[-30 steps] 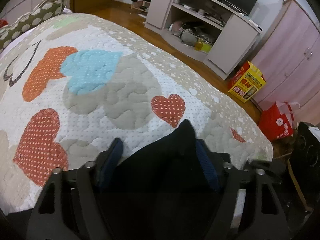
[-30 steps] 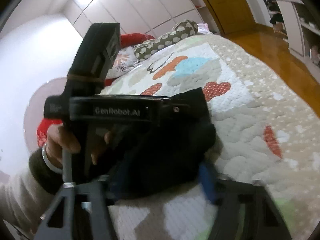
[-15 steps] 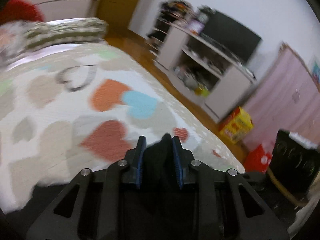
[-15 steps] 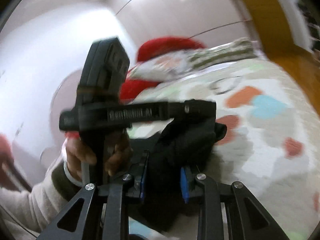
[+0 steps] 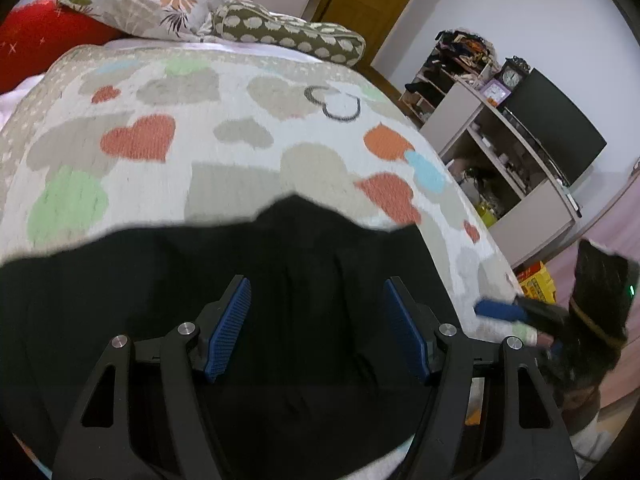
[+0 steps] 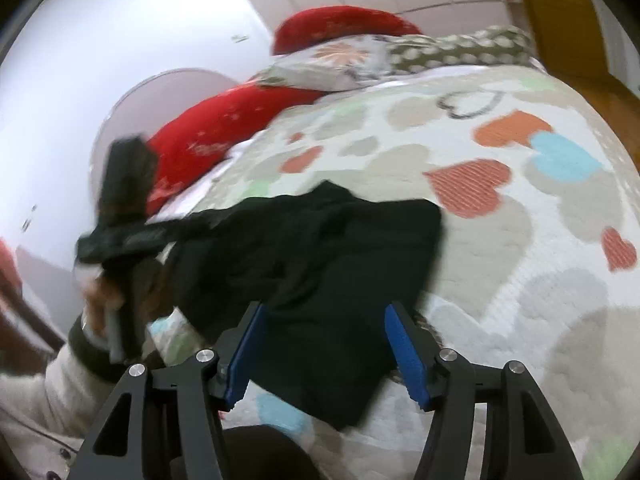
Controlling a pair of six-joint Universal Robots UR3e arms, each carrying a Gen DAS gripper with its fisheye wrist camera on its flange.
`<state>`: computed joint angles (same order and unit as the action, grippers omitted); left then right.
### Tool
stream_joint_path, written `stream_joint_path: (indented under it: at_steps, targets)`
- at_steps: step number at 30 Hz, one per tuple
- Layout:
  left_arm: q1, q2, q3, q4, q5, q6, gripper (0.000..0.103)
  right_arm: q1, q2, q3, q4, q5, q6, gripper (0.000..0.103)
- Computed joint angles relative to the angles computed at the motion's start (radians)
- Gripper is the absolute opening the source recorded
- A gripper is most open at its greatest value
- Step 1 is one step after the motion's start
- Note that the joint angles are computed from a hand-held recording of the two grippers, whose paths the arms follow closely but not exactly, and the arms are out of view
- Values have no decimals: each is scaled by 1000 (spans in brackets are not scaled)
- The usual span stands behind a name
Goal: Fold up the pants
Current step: 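Grasp the folded pants with the left gripper while the right gripper holds the fold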
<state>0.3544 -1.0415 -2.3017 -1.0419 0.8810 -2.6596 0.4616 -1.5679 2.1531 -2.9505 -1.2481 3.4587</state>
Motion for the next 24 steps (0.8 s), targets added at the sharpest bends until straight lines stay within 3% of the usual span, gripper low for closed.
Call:
stream_joint_path:
  at_steps: [4,10,11,13,15,17,20,24]
  targets:
    - [-11,121,-86,-6,15,-8,68,41,47,-42,-5,-29,-24,60]
    - [-13,67,-114,80,57,-91,68,207,262,-313,116,-152,-180,60]
    - [-10,62,-117,90,66,-100,68,216,315,-370,140,-148,-201,58]
    - [15,75,-129,94,73,-108,68,233,383,-444,192,-161,-243,42]
    - [69,126,-129,16,50,-70,68,235,418,-496,247,-190,-267,26]
    - [122,186,-123,-67,31,-24,68,166,360,-428,208,-61,-237,16]
    - [226,286,-100,-232,-14,65,68,97,292,-342,110,48,-201,15]
    - [290,340,-76,-365,-64,126,68,129,360,-426,176,40,-222,15]
